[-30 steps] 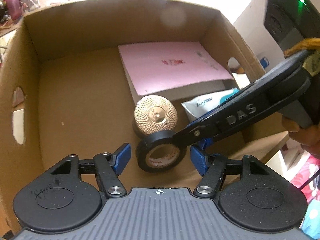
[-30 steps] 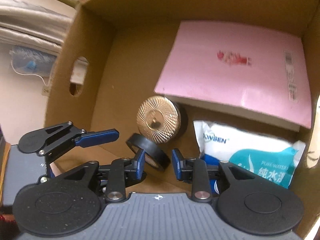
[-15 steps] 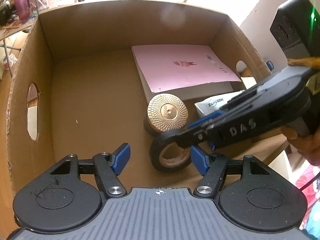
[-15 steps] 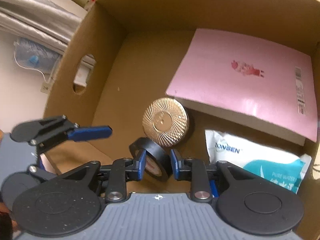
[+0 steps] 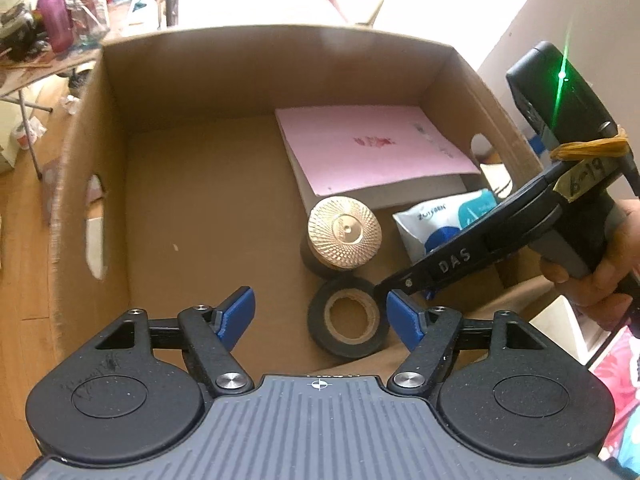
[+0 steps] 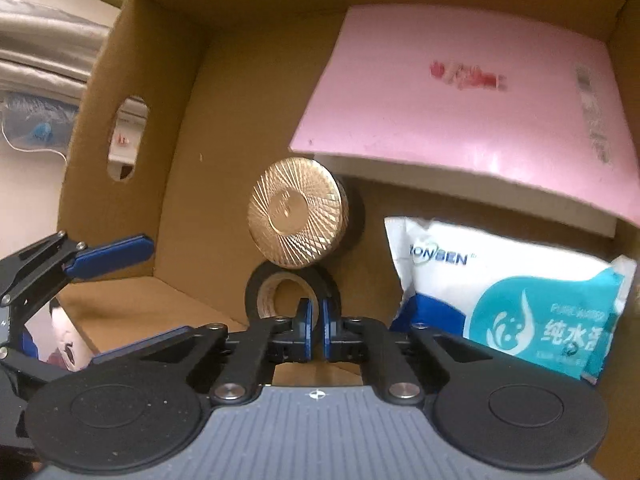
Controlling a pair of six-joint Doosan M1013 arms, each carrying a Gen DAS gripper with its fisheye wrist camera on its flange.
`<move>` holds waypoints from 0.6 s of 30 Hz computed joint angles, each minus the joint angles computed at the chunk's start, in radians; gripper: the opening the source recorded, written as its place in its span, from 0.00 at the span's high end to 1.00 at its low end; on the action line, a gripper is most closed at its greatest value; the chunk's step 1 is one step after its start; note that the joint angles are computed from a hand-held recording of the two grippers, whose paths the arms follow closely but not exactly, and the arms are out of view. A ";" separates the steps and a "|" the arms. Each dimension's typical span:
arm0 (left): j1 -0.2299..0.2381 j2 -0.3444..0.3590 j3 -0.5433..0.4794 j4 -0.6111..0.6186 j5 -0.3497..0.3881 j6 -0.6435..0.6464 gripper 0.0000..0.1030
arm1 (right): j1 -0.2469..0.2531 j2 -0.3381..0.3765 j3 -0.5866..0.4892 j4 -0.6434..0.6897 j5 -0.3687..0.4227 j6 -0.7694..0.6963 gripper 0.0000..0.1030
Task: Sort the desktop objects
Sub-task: 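Lower the tape roll into the box beside the tin and open the right gripper, then withdraw both tools from the box toward the black-haired plush doll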
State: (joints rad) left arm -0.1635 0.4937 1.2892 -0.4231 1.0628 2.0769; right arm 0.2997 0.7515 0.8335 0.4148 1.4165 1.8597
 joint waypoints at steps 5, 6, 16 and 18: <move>0.005 -0.045 0.039 -0.003 -0.071 -0.003 0.26 | 0.005 -0.031 0.007 -0.018 -0.044 -0.023 0.92; 0.005 -0.060 0.055 -0.005 -0.097 -0.001 0.25 | 0.007 -0.042 0.017 -0.022 -0.061 -0.034 0.92; -0.002 -0.274 0.316 -0.240 -0.461 0.049 0.04 | 0.026 -0.230 0.232 -0.011 -0.346 -0.191 0.51; -0.010 -0.317 0.382 -0.321 -0.539 0.072 0.01 | 0.033 -0.276 0.291 -0.023 -0.415 -0.201 0.48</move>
